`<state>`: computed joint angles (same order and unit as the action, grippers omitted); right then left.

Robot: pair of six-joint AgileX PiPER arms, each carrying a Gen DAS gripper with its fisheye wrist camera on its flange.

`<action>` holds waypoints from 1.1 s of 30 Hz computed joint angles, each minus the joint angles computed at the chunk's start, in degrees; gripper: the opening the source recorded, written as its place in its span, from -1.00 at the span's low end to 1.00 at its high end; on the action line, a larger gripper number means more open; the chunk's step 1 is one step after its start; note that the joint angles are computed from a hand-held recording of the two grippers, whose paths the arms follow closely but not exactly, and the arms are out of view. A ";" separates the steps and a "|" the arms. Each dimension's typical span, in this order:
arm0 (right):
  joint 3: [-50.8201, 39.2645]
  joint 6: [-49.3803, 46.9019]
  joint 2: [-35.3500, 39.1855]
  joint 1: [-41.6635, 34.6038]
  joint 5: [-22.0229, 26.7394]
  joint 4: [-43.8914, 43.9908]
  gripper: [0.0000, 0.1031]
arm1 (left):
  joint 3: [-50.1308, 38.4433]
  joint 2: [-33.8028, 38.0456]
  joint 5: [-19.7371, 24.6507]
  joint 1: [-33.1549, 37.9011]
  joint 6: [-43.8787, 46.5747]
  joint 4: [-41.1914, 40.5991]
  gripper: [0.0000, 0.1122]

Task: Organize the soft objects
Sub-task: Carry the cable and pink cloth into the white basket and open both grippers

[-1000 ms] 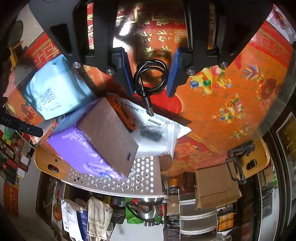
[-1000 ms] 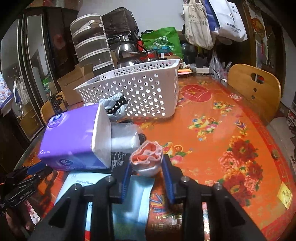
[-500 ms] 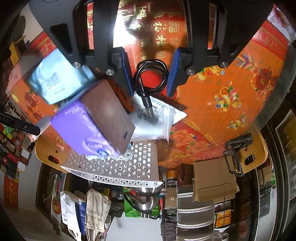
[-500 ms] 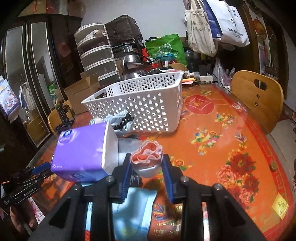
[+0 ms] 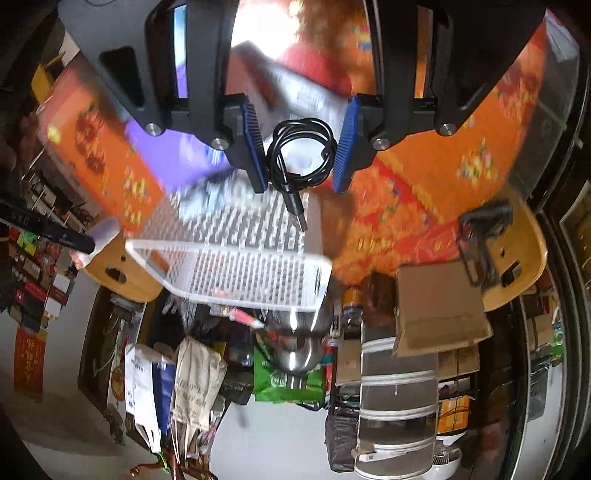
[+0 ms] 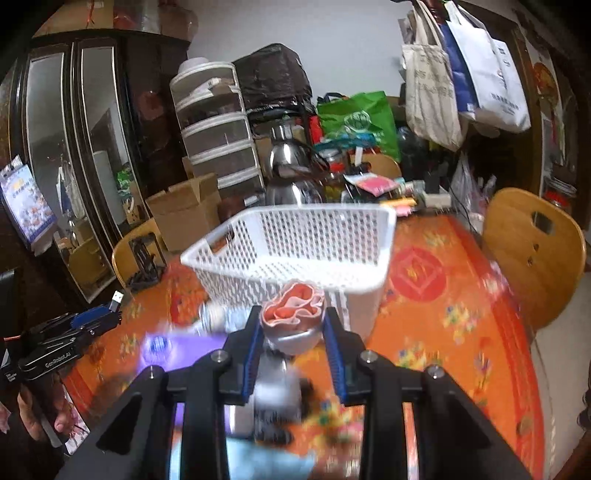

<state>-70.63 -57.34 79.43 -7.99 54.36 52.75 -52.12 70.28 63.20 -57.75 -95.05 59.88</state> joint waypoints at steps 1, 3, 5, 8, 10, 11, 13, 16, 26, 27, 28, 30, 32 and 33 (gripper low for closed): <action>-4.03 2.61 2.00 1.23 0.80 -1.24 -0.41 | -1.94 -0.07 -1.92 2.74 3.07 -0.97 -0.40; -9.97 6.22 4.89 3.51 0.83 -3.55 -0.41 | -7.55 1.27 -6.15 9.23 11.09 -4.35 -0.40; -17.44 11.76 8.72 7.44 -0.69 -8.79 -0.41 | -14.33 4.44 -9.10 15.14 18.61 -8.12 -0.40; -27.63 18.75 15.02 11.25 1.38 -14.58 -0.41 | -25.70 11.17 -12.23 23.55 31.65 -17.67 -0.40; -34.91 23.32 20.14 14.23 2.13 -20.12 -0.41 | -34.47 17.31 -12.98 28.52 40.70 -25.97 -0.40; -37.20 24.99 21.90 15.04 2.57 -21.90 -0.41 | -40.12 21.31 -11.57 30.63 44.98 -29.43 -0.40; -45.02 28.99 27.90 16.65 5.65 -25.44 -0.41 | -48.84 27.99 -8.94 33.13 49.67 -33.40 -0.40; -52.61 33.23 34.26 18.78 8.62 -31.01 -0.41 | -63.22 38.80 -3.13 35.86 56.75 -40.02 -0.40; -64.03 38.80 45.77 20.89 13.57 -37.61 -0.41 | -69.93 49.16 -1.23 38.02 59.26 -45.65 -0.38; -64.68 39.07 46.34 20.81 14.08 -37.54 -0.40 | -68.80 48.65 -1.99 37.93 59.14 -45.26 -0.26; -64.63 39.54 46.53 20.60 13.99 -37.25 -0.40 | -68.29 48.42 -2.36 37.89 59.15 -45.02 0.02; -62.43 39.03 45.48 20.48 12.31 -36.56 -0.33 | -64.01 45.92 -4.93 38.16 58.07 -44.73 0.41; -59.46 37.98 43.51 20.49 10.13 -36.16 -0.01 | -61.08 43.99 -7.04 37.99 56.62 -43.08 0.51; -58.20 37.81 42.56 20.53 9.03 -36.32 0.15 | -58.92 42.49 -8.33 37.57 54.92 -40.92 0.52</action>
